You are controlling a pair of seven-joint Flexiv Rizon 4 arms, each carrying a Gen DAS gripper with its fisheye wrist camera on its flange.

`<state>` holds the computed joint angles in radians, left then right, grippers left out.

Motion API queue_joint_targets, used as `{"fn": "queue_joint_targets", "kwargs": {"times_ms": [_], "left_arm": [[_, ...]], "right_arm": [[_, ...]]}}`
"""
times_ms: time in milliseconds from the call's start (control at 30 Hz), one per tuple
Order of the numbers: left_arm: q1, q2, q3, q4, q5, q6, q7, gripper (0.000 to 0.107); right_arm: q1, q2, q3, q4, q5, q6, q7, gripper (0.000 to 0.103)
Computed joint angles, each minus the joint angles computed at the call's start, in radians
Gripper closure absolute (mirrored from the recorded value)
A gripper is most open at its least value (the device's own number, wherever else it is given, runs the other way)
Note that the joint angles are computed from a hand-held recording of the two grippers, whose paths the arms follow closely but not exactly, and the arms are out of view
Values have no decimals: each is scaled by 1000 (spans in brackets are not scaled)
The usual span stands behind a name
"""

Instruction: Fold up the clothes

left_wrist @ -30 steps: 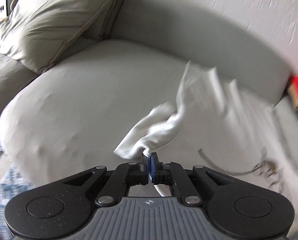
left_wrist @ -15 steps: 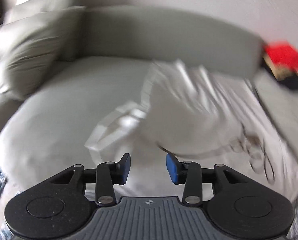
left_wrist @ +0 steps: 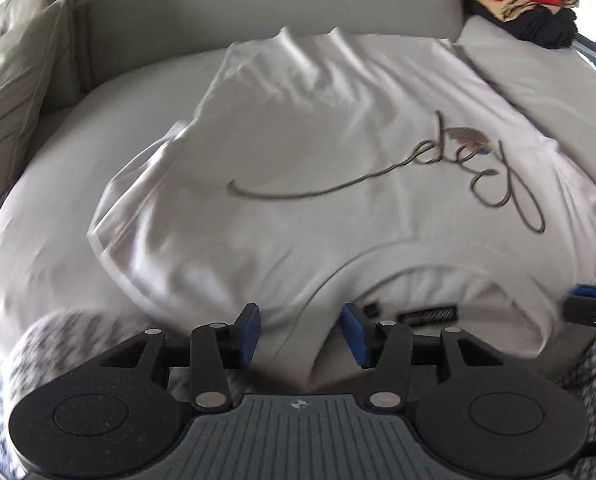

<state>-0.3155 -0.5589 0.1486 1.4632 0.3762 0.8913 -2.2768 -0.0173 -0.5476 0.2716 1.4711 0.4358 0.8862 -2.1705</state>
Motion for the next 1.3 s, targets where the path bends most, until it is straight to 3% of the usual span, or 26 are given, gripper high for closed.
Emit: {"fn": "queue_joint_targets", "kwargs": {"times_ms": [100,133,200,300,400,500,700,833,933,967,1033,1100,1167,1300], "left_arm": [[-5,24,3,25,9,45,-33,65],[-1,23,-2,24,8,74,-32,65],[7,7,-16,7,2,132,-9,63],[5,-53,-35,-73,-30,143,59,62],[17,-119,-69,-141,-100,151,140,62],[13,-162,-81,-178,-170,128,194,61],[-29,-176,-33,-209,-175,77,205,54],[-32,-176,-25,-207,-177,70,196,52],[-34,-176,-23,-207,-172,72,197,51],[-32,-174,-25,-203,-174,76,196,51],[-29,-171,-27,-193,-177,87,193,50],[-32,-172,-24,-193,-175,90,191,50],[-38,-173,-18,-198,-167,86,191,50],[-33,-175,-23,-198,-173,87,189,50]], "right_arm": [[-76,-4,12,-55,118,-67,67,83],[-102,-12,17,-77,173,-66,88,73],[-149,-43,21,-134,290,-47,165,65],[-192,-115,3,-242,376,-103,384,58],[-244,-204,17,-349,442,-212,579,55],[-246,-252,26,-391,451,-216,624,51],[-269,-396,106,-517,562,-233,710,49],[-243,-449,152,-534,677,-4,660,51],[-224,-456,163,-534,701,125,654,63],[-243,-449,198,-522,729,178,583,67],[-278,-416,262,-496,785,285,323,72],[-325,-398,307,-495,831,274,162,72],[-314,-353,256,-476,784,232,193,72],[-182,-250,25,-395,445,130,525,72]]}}
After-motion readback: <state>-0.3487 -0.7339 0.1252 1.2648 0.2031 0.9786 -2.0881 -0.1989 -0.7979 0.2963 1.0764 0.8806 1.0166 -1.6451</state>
